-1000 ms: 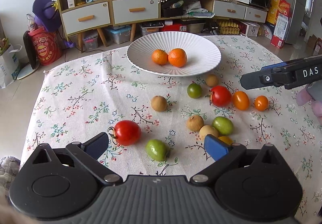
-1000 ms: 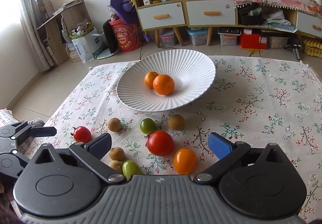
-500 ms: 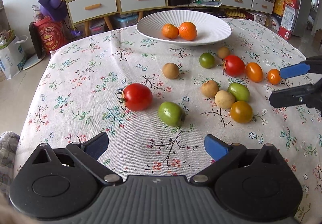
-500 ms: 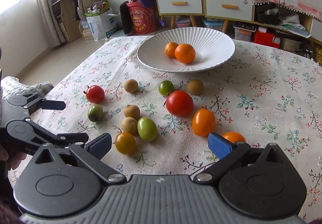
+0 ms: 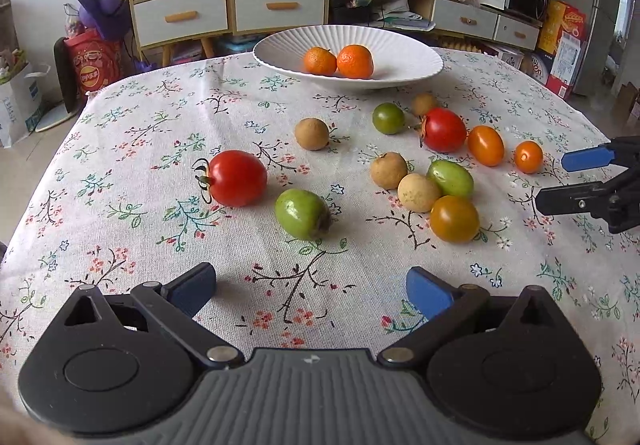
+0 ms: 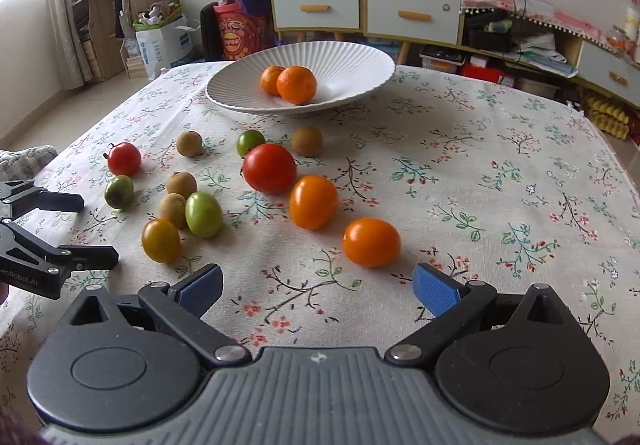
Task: Organize fruits
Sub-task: 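Grasp a green tomato with the left tool while the right tool grasps an orange tomato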
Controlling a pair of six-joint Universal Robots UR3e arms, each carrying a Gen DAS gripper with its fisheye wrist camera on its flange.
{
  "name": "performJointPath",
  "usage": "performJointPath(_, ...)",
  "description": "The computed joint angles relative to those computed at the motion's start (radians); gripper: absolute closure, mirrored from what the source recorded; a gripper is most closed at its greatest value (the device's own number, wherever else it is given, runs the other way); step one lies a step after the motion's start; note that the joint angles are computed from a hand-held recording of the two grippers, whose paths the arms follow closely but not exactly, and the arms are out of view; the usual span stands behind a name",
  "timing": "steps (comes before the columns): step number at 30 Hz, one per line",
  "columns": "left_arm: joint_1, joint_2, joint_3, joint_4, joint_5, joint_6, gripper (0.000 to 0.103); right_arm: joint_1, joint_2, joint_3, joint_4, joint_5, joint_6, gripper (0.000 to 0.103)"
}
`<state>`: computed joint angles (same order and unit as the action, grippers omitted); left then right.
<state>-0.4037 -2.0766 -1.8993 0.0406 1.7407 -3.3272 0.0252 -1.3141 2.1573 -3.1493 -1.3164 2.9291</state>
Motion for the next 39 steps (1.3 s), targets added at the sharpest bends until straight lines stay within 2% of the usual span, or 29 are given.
performJointPath(5, -0.015, -0.024, 0.039, -0.013, 0.026, -0.031, 0.001, 0.0, 0.03, -0.025, 0.029, -0.03, 0.001, 0.01)
performJointPath(7, -0.012, -0.024, 0.05, -0.026, 0.021, -0.034, 0.004, -0.006, 0.039, -0.022, 0.014, -0.03, 0.0, 0.01)
performJointPath(15, -0.003, -0.035, 0.09, -0.046, 0.019, -0.046, 0.027, 0.002, 0.055, -0.056, 0.031, -0.05, 0.001, 0.015)
performJointPath(18, -0.003, -0.036, 0.104, -0.06, 0.022, -0.054, 0.033, 0.005, 0.066, -0.061, 0.018, -0.059, 0.001, 0.017)
performJointPath(24, -0.004, -0.04, 0.131, -0.087, 0.035, -0.069, 0.054, 0.011, 0.079, -0.082, 0.013, -0.076, 0.013, 0.027)
performJointPath(33, -0.007, -0.06, 0.166, -0.099, 0.046, -0.066, 0.072, 0.012, 0.092, -0.12, 0.03, -0.087, 0.025, 0.047)
performJointPath(39, -0.009, -0.061, 0.17, -0.099, 0.054, -0.061, 0.073, 0.013, 0.091, -0.127, 0.035, -0.087, 0.029, 0.063)
